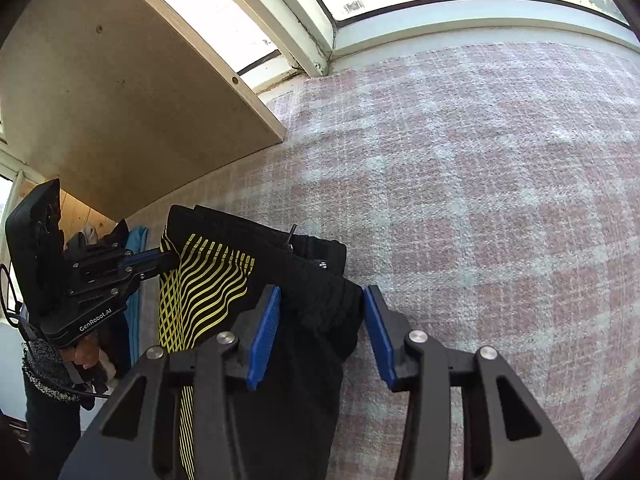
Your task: Fold clothes
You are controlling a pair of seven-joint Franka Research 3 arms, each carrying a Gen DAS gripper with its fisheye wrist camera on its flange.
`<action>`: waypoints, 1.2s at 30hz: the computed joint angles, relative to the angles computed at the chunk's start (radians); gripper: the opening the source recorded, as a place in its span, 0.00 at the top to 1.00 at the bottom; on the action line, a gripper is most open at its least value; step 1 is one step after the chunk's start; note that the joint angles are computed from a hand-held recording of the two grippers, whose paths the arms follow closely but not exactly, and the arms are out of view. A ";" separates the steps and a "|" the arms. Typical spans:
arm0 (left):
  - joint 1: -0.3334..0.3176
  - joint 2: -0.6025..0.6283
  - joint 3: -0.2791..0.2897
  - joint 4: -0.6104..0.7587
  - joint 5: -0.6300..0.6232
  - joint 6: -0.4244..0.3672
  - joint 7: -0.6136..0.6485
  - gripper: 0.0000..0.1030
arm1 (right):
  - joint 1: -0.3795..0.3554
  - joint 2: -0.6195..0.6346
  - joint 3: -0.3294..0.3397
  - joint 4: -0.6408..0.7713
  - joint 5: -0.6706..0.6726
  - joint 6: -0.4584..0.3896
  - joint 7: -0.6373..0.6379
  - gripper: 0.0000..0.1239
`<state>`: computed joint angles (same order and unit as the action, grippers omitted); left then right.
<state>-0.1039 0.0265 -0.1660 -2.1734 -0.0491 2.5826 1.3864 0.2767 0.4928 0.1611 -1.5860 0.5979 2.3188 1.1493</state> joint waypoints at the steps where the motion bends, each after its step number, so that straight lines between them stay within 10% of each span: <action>1: 0.002 0.005 0.003 0.001 0.011 -0.003 -0.017 0.99 | 0.003 -0.001 0.004 -0.001 0.003 0.022 -0.015 0.80; 9: 0.016 -0.008 0.010 -0.007 0.094 -0.064 -0.123 0.88 | 0.083 -0.010 -0.052 0.015 -0.221 0.059 0.093 0.70; 20: -0.179 -0.588 0.077 -0.401 -0.179 -0.186 -0.066 0.64 | -0.042 -0.571 -0.092 -0.592 0.026 -0.129 -0.203 0.67; 36: -0.209 -0.330 0.050 -0.374 -0.267 -0.080 -0.047 0.64 | 0.061 -0.478 -0.059 -0.665 0.056 0.108 -0.103 0.67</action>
